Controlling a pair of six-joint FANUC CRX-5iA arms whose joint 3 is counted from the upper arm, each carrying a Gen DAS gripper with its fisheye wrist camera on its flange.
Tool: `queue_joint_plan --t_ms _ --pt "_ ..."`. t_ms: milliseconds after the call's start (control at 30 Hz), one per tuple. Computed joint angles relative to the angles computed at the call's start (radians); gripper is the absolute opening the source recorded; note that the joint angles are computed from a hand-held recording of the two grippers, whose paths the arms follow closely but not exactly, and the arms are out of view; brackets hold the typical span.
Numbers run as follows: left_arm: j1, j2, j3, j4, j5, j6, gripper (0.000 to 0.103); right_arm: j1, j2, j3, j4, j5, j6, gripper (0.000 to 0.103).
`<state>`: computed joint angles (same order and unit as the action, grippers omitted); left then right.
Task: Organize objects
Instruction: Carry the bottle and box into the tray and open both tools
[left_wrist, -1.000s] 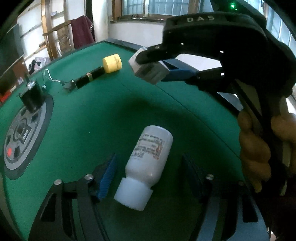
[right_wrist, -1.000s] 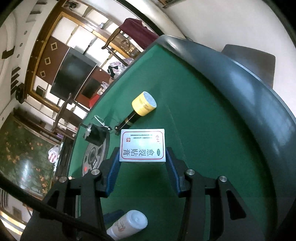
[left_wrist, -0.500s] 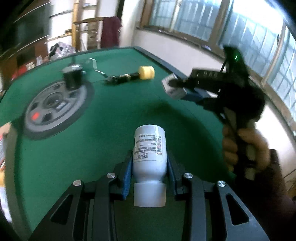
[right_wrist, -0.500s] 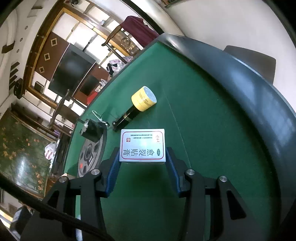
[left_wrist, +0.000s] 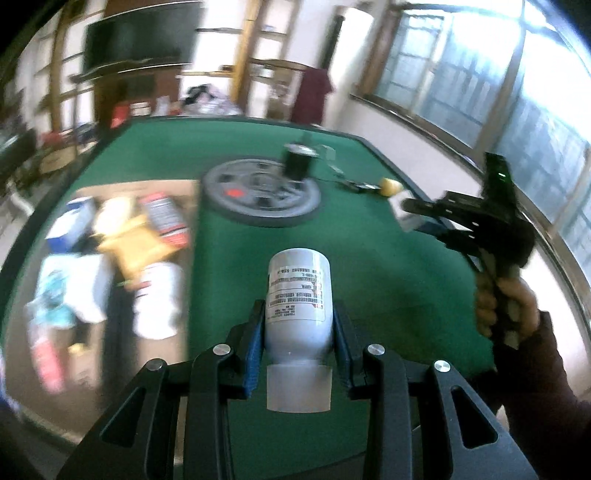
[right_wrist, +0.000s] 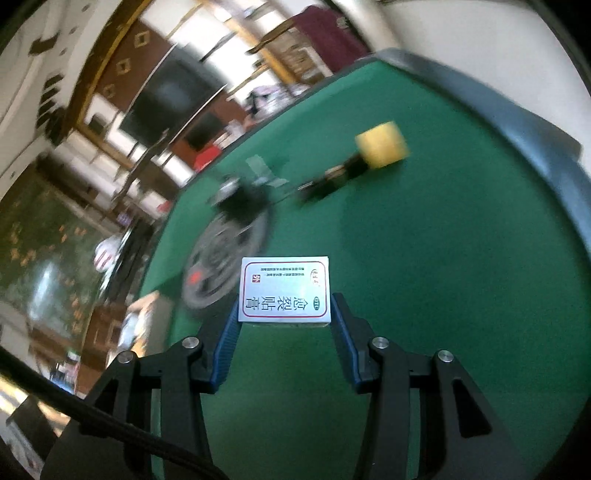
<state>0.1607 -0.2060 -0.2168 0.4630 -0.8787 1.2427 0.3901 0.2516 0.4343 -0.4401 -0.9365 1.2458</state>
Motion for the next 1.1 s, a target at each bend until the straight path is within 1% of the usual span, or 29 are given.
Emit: queue_joint_plan --t_ms 100,267,300,433,567,733,867,1100 --pt "0.068 -0.052 -0.048 0.000 0.007 0.010 0.029 0.053 0.009 0.038 -0.010 -0.027 0.031 0.046" --pt "0.149 -0.100 -0.095 -0.021 0.019 0.051 0.029 0.137 0.038 0.099 -0.008 -0.066 0.064 0.046" --pt "0.178 -0.119 -0.109 -0.024 0.020 0.049 0.029 0.155 0.045 0.109 -0.005 -0.073 0.069 0.046" --pt "0.218 -0.127 -0.110 -0.081 0.031 0.100 0.029 0.220 0.065 0.135 0.003 -0.098 0.082 0.046" --pt "0.238 -0.112 -0.102 -0.150 0.027 0.143 0.029 0.281 0.093 0.172 0.013 -0.130 0.093 0.046" --pt "0.262 -0.097 -0.118 -0.159 0.024 0.137 0.029 0.342 0.134 0.215 0.011 -0.173 0.108 0.046" --pt "0.266 -0.080 -0.115 -0.182 0.028 0.146 0.029 0.397 0.146 0.213 0.076 -0.176 0.113 0.046" --pt "0.274 -0.086 -0.127 -0.185 0.036 0.147 0.029 0.472 0.149 0.187 0.196 -0.165 0.119 0.046"
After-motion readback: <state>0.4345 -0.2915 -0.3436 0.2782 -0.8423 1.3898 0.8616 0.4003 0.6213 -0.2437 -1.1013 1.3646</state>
